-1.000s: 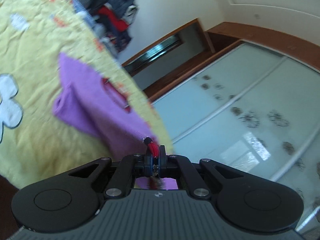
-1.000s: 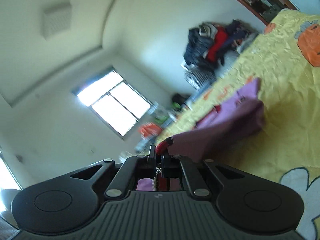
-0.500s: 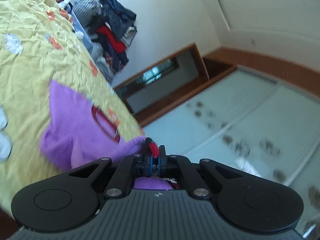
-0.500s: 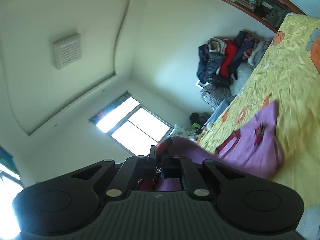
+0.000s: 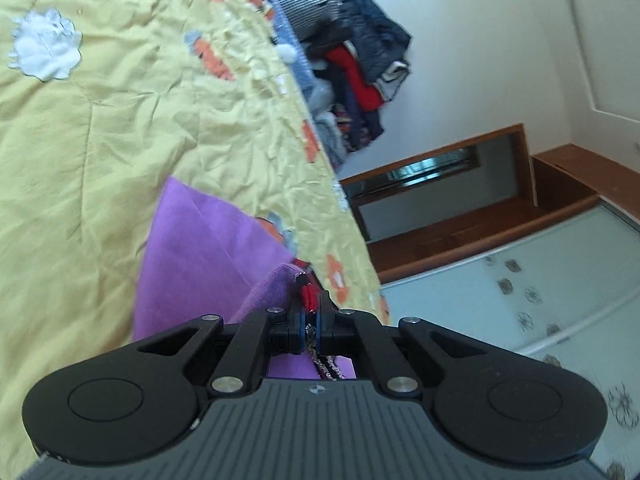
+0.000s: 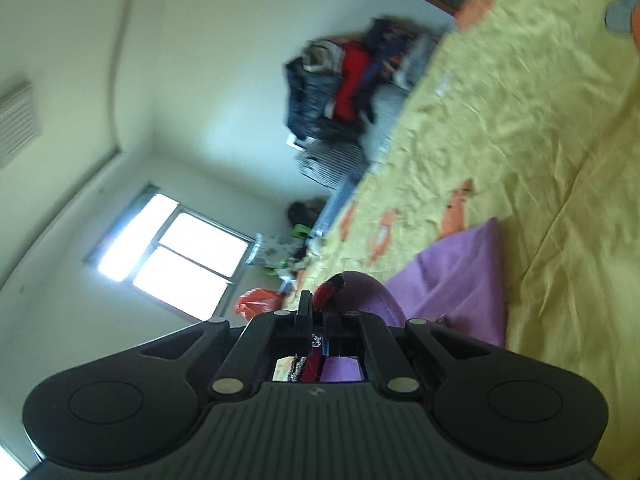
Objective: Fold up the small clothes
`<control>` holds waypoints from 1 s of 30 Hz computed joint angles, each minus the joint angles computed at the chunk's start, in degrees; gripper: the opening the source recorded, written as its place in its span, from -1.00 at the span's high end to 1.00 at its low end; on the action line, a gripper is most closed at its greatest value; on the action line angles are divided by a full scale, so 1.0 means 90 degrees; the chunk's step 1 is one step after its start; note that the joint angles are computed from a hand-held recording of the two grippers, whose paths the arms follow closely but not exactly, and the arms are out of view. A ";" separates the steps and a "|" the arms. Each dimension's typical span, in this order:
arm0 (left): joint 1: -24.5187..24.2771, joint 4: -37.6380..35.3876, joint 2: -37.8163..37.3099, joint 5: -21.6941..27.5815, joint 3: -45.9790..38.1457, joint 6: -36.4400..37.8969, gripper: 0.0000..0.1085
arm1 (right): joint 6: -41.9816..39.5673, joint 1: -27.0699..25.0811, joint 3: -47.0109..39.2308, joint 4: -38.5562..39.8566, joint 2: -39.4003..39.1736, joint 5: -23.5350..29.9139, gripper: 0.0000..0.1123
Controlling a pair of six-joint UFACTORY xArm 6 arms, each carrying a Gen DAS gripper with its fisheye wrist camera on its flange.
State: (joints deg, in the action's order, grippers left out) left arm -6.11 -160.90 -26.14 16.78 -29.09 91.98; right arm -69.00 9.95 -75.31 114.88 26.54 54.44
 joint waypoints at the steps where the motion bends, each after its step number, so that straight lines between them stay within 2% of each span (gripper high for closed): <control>1: 0.0026 0.0106 0.0206 -0.0117 -0.0185 -0.0122 0.94 | 0.0170 0.0047 -0.0237 -0.0153 0.0157 -0.0140 0.93; 8: 0.0079 0.0780 0.1095 -0.0666 -0.0911 -0.0959 0.94 | 0.1357 0.0383 -0.1642 -0.1368 0.1112 -0.1208 0.92; 17: 0.0252 0.0667 0.1327 -0.0744 -0.1040 -0.1024 0.93 | 0.2317 0.0627 -0.2517 -0.2633 0.1536 -0.1605 0.92; 20: 0.0248 0.0776 0.1494 -0.0902 -0.1153 -0.1147 0.94 | 0.3350 0.0710 -0.3205 -0.3871 0.1958 -0.1512 0.85; 21: 0.0257 0.0947 0.1582 -0.0923 -0.1191 -0.1371 0.93 | 0.3559 0.0758 -0.3407 -0.4171 0.2089 -0.1529 0.66; 22: 0.0269 0.1292 0.1678 -0.0896 -0.1215 -0.1771 0.93 | 0.3542 0.0786 -0.3463 -0.4229 0.2106 -0.1589 0.59; 23: 0.0291 0.1422 0.1727 -0.0880 -0.1222 -0.1918 0.93 | 0.3550 0.0789 -0.3500 -0.4291 0.2086 -0.1570 0.38; 24: 0.0290 0.1357 0.1791 -0.1044 -0.1305 -0.1844 0.93 | 0.3535 0.0768 -0.3504 -0.4319 0.2040 -0.1491 0.02; 25: 0.0313 0.1363 0.1812 -0.1112 -0.1335 -0.1838 0.93 | 0.3386 0.0755 -0.3390 -0.4259 0.1907 -0.1510 -0.20; 26: 0.0380 0.1300 0.1775 -0.1104 -0.1315 -0.1781 0.92 | 0.3115 0.0774 -0.3178 -0.4194 0.1700 -0.1653 -0.51; 28: 0.0534 0.0852 0.1685 -0.1370 -0.1393 -0.1133 0.92 | 0.2574 0.0768 -0.2745 -0.4247 0.1262 -0.1822 -0.56; 29: 0.0601 0.0785 0.1595 -0.1564 -0.1420 -0.0938 0.89 | 0.2248 0.0711 -0.2535 -0.4252 0.1066 -0.1686 -0.56; 30: 0.0669 0.0940 0.1391 -0.1510 -0.1274 -0.1010 0.78 | 0.1883 0.0668 -0.2286 -0.4184 0.0854 -0.1606 -0.55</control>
State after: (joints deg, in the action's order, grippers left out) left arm -0.08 -152.44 -13.62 3.20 -40.56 82.90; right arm -52.05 15.96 -95.88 77.22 34.23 39.98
